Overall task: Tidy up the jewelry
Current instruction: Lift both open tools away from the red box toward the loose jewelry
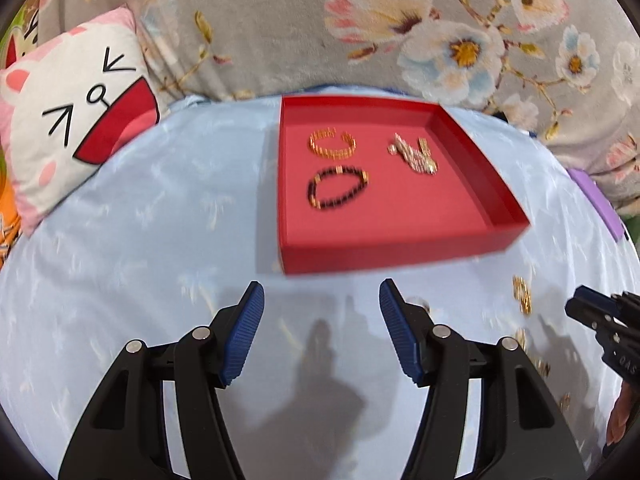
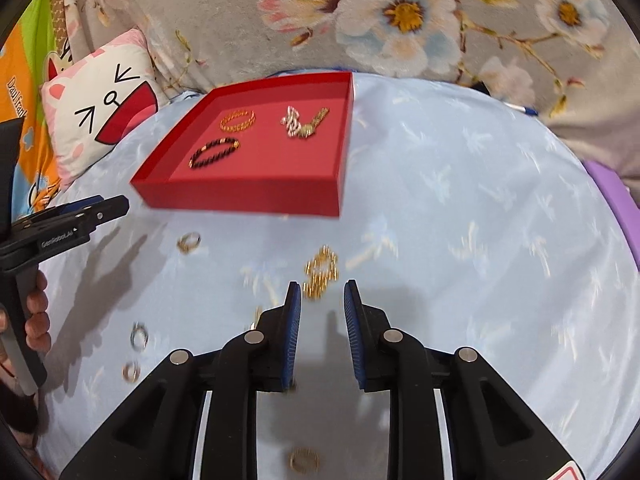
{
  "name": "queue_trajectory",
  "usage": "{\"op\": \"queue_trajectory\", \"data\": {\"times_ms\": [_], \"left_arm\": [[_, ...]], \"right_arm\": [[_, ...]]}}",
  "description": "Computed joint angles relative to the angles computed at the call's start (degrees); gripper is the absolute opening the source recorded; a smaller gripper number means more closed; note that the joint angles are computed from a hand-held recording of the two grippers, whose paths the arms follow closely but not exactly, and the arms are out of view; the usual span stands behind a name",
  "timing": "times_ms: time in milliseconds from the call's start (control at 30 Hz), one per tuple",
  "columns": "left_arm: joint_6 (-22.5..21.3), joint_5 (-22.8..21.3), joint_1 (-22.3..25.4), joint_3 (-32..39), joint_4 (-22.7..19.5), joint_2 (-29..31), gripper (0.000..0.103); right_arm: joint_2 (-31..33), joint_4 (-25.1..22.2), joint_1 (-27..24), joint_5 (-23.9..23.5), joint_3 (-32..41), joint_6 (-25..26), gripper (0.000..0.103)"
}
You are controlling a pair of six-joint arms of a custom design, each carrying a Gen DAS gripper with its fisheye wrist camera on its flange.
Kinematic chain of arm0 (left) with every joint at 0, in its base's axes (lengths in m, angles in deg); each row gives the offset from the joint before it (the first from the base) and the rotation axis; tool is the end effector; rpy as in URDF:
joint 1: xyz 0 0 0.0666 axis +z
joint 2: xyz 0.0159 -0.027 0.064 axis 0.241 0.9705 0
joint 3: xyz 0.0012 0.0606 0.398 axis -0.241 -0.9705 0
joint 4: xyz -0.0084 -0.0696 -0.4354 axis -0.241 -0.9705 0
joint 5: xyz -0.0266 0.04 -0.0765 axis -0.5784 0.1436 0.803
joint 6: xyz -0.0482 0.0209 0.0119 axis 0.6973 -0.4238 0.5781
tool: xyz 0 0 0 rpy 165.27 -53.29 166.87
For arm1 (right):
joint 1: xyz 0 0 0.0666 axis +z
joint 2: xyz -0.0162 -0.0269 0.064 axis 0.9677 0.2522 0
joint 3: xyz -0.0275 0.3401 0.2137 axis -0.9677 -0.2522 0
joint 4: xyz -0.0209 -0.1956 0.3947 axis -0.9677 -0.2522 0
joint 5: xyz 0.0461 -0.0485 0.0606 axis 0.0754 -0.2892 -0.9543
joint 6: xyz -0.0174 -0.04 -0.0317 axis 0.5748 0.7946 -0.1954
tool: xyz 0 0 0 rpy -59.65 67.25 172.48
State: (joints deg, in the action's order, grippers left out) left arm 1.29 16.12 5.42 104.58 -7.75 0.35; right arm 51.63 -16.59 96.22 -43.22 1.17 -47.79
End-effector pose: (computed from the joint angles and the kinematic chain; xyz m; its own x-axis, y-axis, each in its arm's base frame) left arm 0.4998 -0.0766 0.5639 -0.7275 0.0774 -0.6817 0.1496 0.9876 -0.0474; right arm 0.4437 0.1643 0.5526 -0.7627 -0.0225 -0.6463 -0.1024 0.9910 0.0863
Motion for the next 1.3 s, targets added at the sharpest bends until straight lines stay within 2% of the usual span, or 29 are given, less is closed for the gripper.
{"op": "queue_trajectory", "data": {"times_ms": [200,333,400,567,733,1067,1133,1200,1300], "left_arm": [[0.6,-1.0,-1.5,-6.4,0.6,-4.9,0.058],[0.7,-3.5,-3.2,-10.7,2.6,-8.2,0.058],[0.1,-5.0,-4.0,-12.4,3.6,-9.6,0.058],[0.6,-5.2,-4.4,-14.1,3.5,-10.9,0.058],[-0.2,-7.2,-5.5,-16.1,5.7,-12.2,0.058],[-0.9,-9.0,-6.7,-16.9,6.8,-13.0,0.058],[-0.7,-9.1,-6.7,-16.9,6.8,-13.0,0.058],[-0.5,-9.3,-6.6,-16.9,6.8,-13.1,0.058],[-0.5,-9.5,-6.6,-17.0,6.9,-13.2,0.058]], "right_arm": [[-6.4,3.0,2.2,3.0,-7.3,-1.8,0.031],[-8.8,4.5,2.5,1.3,-10.4,-3.3,0.031],[-8.8,4.0,2.7,1.5,-10.7,-3.0,0.031],[-8.9,4.5,3.3,2.3,-11.1,-2.7,0.032],[-8.8,5.0,4.0,3.5,-11.3,-2.8,0.037],[-8.6,6.0,5.2,6.1,-12.0,-2.2,0.039],[-8.8,6.4,5.6,7.0,-12.3,-2.4,0.04],[-9.0,7.1,5.9,8.0,-12.8,-2.4,0.046],[-8.8,7.1,5.8,7.7,-12.8,-2.7,0.047]]}}
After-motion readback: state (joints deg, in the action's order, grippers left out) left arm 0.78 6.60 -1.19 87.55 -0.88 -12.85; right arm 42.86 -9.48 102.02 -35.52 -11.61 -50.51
